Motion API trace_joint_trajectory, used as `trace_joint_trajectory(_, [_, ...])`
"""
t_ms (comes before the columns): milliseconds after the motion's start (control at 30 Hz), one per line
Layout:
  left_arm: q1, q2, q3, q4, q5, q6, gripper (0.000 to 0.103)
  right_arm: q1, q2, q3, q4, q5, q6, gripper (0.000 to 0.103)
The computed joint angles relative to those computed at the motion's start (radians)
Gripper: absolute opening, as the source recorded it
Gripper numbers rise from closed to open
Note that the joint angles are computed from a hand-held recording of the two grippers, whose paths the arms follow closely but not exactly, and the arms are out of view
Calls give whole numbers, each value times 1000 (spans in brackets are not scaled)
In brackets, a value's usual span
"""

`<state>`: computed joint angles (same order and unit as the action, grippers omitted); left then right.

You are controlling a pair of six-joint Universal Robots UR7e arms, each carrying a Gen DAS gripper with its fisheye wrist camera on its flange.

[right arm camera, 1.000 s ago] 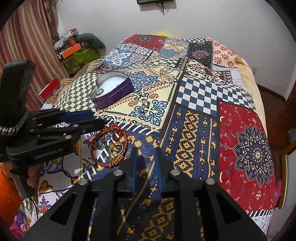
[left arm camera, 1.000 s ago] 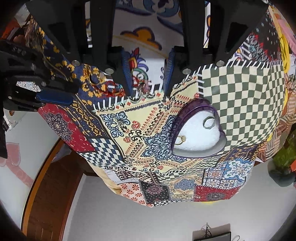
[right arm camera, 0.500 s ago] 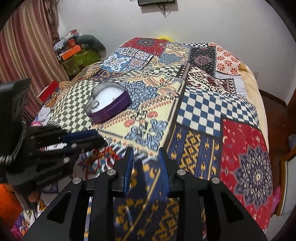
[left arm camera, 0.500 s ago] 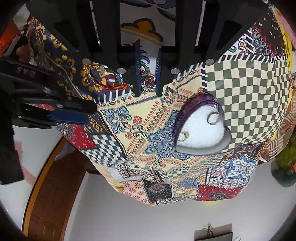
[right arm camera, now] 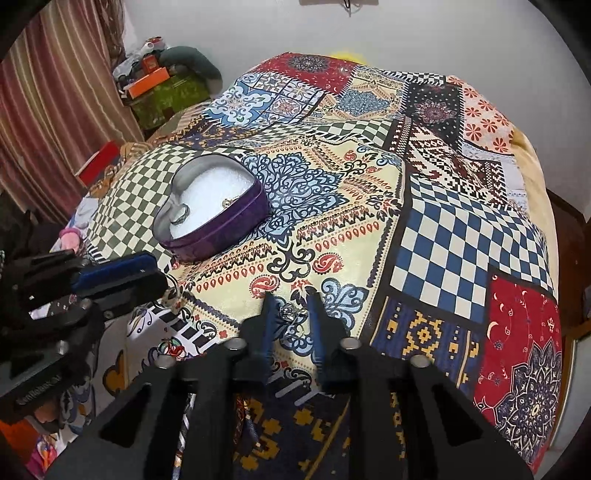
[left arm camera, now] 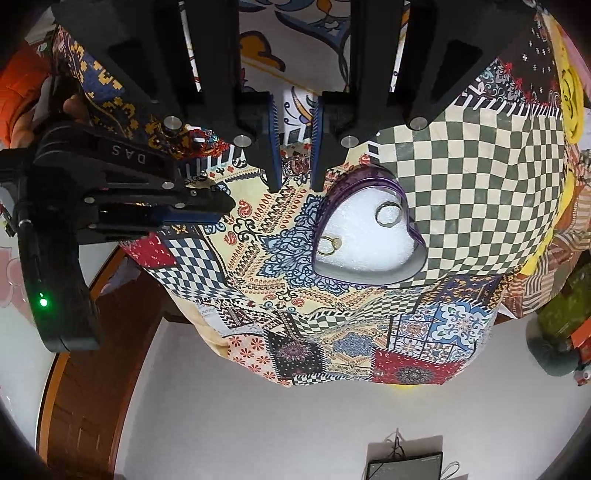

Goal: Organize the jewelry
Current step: 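Carry both pieces over the purple heart tin and open both tools to release them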

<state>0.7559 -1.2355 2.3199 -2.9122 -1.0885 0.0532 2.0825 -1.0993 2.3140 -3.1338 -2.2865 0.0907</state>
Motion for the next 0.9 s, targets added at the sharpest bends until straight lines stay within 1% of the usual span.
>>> trace_joint_trajectory(100, [-2, -7, 0, 1, 9, -6, 14, 4, -9, 4, -5, 17, 8, 12])
trace_joint_trajectory(200, [-4, -20, 1, 6, 17, -14, 14, 18, -10, 0, -7, 6, 14, 12])
trace_joint_trajectory(667, [-76, -162, 33, 26, 91, -45, 14, 161, -12, -74, 2, -68, 19, 12])
trace_joint_trajectory(900, [-90, -217, 37, 33, 119, -43, 14, 207, 4, -114, -2, -88, 20, 12])
